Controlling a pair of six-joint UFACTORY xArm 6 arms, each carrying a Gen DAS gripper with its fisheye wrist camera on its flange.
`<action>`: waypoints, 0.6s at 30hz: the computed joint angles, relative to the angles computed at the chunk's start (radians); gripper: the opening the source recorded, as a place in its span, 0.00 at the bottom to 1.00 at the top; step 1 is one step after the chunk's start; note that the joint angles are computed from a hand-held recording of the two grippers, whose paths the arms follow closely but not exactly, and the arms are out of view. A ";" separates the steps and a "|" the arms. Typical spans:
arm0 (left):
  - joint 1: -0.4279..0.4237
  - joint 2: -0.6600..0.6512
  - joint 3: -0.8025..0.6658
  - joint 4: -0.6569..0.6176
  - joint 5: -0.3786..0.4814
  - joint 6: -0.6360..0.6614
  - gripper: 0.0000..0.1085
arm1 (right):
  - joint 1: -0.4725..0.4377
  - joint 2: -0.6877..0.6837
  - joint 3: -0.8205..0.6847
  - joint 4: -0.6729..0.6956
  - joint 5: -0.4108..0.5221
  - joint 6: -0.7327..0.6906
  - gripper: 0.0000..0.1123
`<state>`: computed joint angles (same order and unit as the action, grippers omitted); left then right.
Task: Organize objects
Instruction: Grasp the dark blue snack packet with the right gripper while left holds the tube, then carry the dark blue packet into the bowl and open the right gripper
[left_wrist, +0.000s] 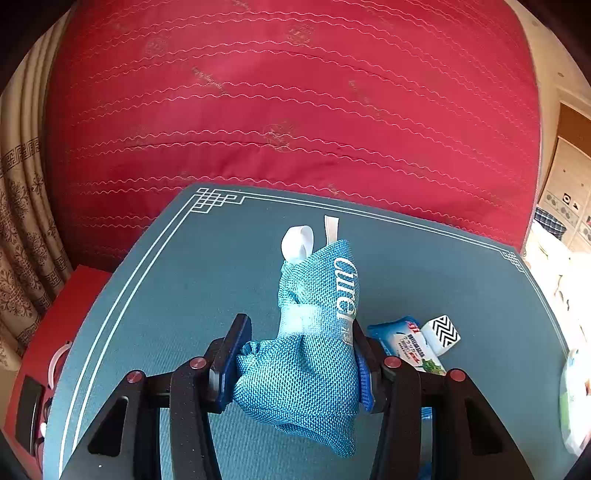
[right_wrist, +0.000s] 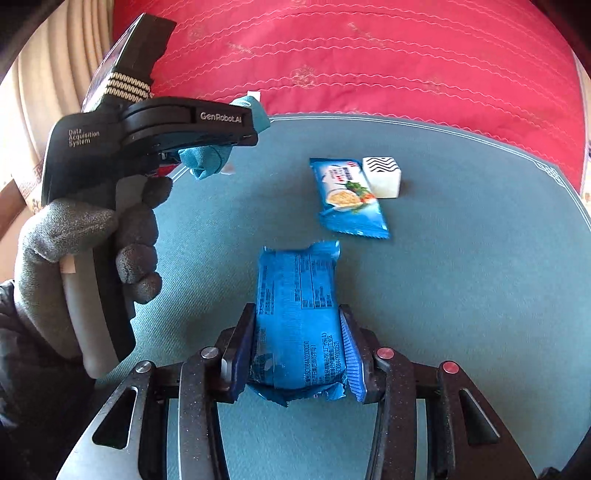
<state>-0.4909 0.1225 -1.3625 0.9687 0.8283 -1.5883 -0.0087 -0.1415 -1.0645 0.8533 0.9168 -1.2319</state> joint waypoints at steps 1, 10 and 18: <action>-0.005 0.003 -0.005 0.004 -0.001 0.002 0.48 | -0.012 0.001 -0.002 0.005 0.007 0.007 0.37; -0.044 0.039 -0.060 0.013 -0.010 0.045 0.49 | -0.098 -0.014 0.020 -0.011 0.061 0.026 0.38; -0.050 0.030 -0.061 0.026 -0.019 0.039 0.49 | -0.049 -0.049 0.069 -0.031 -0.035 0.004 0.51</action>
<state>-0.5405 0.1528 -1.4233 0.9951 0.8088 -1.5488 -0.0578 -0.1905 -0.9954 0.8225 0.8816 -1.2274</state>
